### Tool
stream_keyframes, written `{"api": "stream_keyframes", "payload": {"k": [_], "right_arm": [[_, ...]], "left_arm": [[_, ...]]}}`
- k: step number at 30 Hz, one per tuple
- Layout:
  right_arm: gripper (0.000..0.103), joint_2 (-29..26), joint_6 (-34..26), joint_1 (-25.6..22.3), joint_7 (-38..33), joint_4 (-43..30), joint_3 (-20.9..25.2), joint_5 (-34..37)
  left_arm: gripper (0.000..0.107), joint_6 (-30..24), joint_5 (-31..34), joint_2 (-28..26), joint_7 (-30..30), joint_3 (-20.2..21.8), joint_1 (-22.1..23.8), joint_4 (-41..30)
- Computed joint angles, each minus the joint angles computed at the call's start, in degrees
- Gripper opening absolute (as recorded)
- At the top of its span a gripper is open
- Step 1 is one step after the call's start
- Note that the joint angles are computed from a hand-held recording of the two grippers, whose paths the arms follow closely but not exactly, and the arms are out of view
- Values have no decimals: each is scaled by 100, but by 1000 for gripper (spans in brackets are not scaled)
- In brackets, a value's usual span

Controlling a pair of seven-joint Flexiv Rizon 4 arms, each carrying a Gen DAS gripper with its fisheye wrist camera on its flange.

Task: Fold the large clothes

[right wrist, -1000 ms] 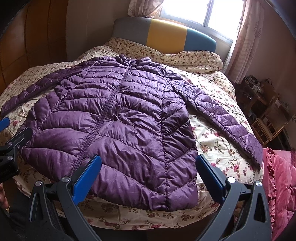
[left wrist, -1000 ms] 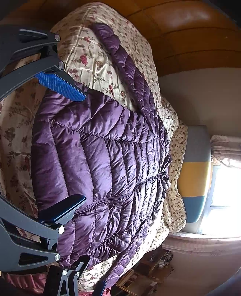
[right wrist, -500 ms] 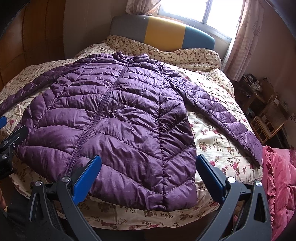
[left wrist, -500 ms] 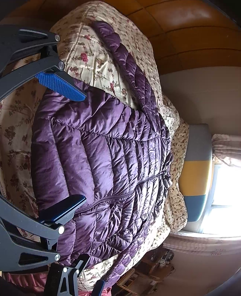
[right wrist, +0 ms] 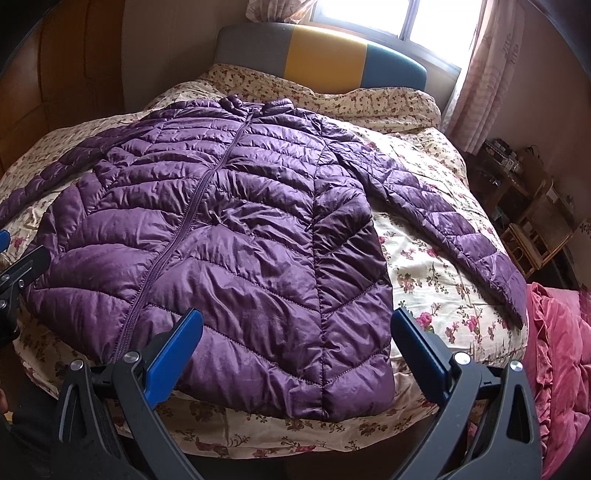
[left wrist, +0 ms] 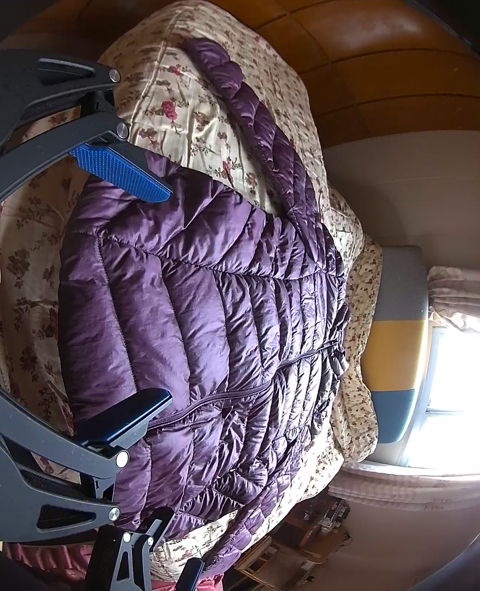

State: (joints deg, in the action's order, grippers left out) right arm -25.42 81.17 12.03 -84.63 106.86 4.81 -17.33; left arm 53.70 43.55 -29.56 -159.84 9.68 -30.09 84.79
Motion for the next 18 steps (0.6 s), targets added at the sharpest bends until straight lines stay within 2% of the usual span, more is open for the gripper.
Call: {"api": "stream_keyframes", "payload": {"k": [18], "right_arm": [[101, -297, -353, -66, 272, -385, -162, 66]], "left_arm": [[100, 105, -352, -190, 459, -64, 187, -172]]}}
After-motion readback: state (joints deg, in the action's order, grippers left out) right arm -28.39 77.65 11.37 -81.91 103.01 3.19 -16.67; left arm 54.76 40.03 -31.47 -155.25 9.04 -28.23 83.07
